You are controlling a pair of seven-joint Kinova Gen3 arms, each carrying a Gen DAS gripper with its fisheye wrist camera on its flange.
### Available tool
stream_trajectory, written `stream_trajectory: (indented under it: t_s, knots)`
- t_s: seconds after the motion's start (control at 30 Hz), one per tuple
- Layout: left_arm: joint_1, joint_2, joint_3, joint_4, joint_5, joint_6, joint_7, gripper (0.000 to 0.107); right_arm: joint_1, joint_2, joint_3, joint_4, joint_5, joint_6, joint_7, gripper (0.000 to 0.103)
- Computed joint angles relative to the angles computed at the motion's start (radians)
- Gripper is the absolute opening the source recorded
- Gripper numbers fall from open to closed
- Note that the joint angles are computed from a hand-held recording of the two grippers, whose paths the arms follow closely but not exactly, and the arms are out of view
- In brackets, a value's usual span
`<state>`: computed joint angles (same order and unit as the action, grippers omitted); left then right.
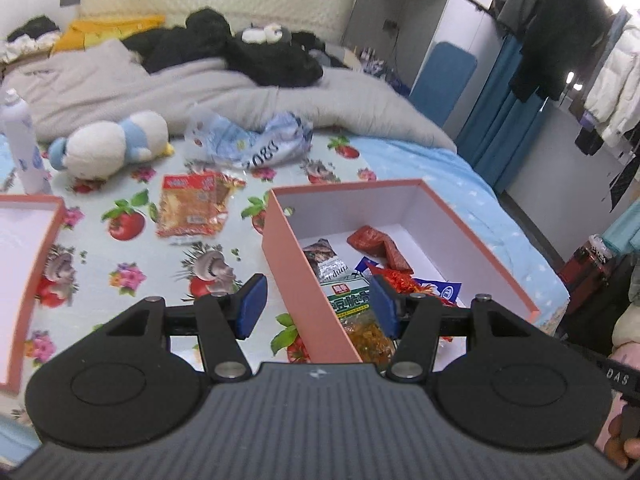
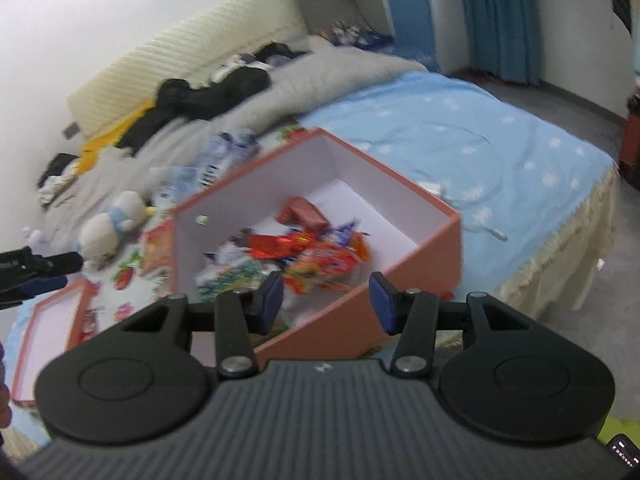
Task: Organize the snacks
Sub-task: 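Withdraw both open tools from the box back toward the remaining packets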
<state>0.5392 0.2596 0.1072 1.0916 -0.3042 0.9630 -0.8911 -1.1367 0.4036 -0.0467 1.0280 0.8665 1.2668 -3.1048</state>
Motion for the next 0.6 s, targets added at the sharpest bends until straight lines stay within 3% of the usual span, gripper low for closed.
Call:
stream_trajectory:
  t_s: [0.27, 0.43, 0.6]
  knots:
    - [0.027, -0.195, 0.05, 0.199, -0.144, -0.03, 0.148, 0.062, -0.059, 0.03, -0.004, -0.058, 0.045, -0.094, 0.067, 0.051]
    - [-0.007, -0.282, 0.117, 0.301, -0.21, -0.013, 0.275, 0.062, -0.061, 0.066, -0.004, -0.114, -0.026, -0.158, 0.188, 0.051]
    - [-0.064, -0.351, 0.178, 0.392, -0.209, 0.01, 0.354, 0.062, -0.061, 0.097, 0.004, -0.16, -0.118, -0.197, 0.287, 0.051]
